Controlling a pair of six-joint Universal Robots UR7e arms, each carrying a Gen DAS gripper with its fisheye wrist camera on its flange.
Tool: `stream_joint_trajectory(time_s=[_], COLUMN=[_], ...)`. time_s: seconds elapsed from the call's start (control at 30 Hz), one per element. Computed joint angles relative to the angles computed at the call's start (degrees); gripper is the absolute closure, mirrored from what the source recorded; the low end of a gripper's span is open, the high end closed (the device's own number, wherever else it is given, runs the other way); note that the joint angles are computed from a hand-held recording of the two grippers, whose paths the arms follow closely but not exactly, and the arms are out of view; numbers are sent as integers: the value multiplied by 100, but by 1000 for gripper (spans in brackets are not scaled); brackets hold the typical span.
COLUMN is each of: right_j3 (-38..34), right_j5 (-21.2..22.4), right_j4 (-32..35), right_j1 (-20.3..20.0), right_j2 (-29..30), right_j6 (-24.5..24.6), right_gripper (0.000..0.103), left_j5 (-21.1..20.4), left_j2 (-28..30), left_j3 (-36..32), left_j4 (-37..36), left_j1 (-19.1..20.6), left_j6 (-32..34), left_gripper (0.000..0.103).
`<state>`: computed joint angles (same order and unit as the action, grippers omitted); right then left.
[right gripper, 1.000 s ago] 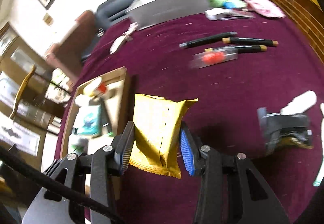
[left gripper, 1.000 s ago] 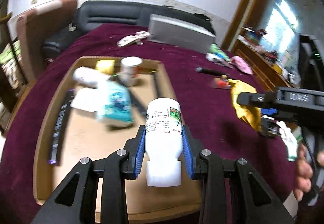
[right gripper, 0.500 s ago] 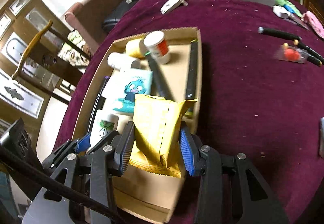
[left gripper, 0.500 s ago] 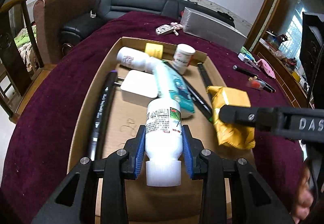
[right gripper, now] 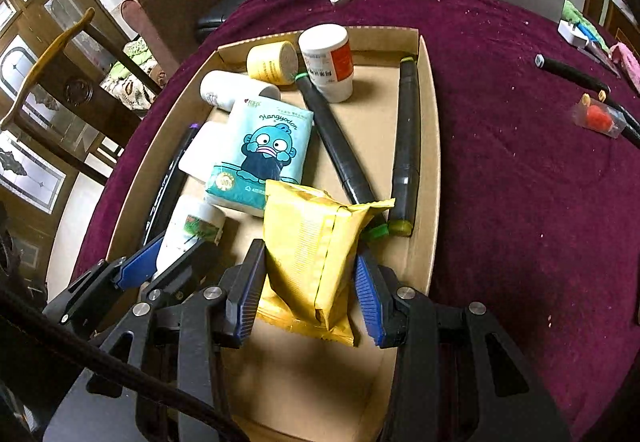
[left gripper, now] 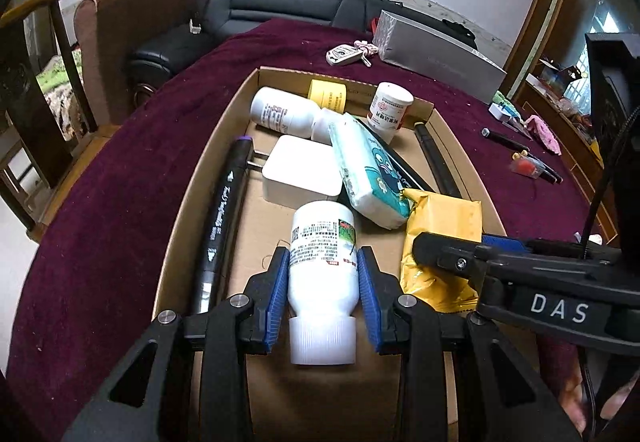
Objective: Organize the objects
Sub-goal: 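Carry the white bottle and yellow packet over the tray with both grippers, then open the left gripper to drop the white bottle while the right gripper releases the yellow packet, then move both open grippers back over the table toward the black pouch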
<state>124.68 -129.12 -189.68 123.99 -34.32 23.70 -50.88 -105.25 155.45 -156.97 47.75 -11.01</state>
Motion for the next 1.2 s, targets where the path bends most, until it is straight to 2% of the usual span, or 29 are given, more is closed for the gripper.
stream_joint_trajectory(time_s=[0.2, 0.33, 0.47, 0.73, 0.9, 0.97, 1.07, 1.2], right_j3=[130, 202, 261, 498, 776, 927, 1171, 1566], right_j5=[205, 176, 89, -253, -722, -934, -1081, -1151], right_j4=[-477, -802, -1082, -1616, -2079, -2329, -2656, -3081], right_j1=[-69, 29, 193, 490, 727, 807, 815, 749], right_j2=[8, -4, -33, -159, -260, -290, -355, -490], right_j6=[-69, -234, -373, -492, -559, -564, -516, -363], right_gripper=[56, 49, 48, 45, 42, 37, 36, 36], left_j5=[175, 381, 642, 1163, 1341, 1371, 1383, 1165], left_j2=[-185, -430, -646, -1244, -1495, -1556, -1556, -1321], left_j3=[36, 58, 78, 89, 51, 31, 15, -10], left_j4=[139, 420, 743, 1917, 2719, 3044, 3436, 3468], left_j1=[-208, -516, -853, -1710, -2279, -2536, -2913, -3260], left_j6=[-112, -276, -473, -1138, -1663, -1892, -2204, -2287], left_gripper=[69, 64, 60, 60, 58, 56, 56, 56])
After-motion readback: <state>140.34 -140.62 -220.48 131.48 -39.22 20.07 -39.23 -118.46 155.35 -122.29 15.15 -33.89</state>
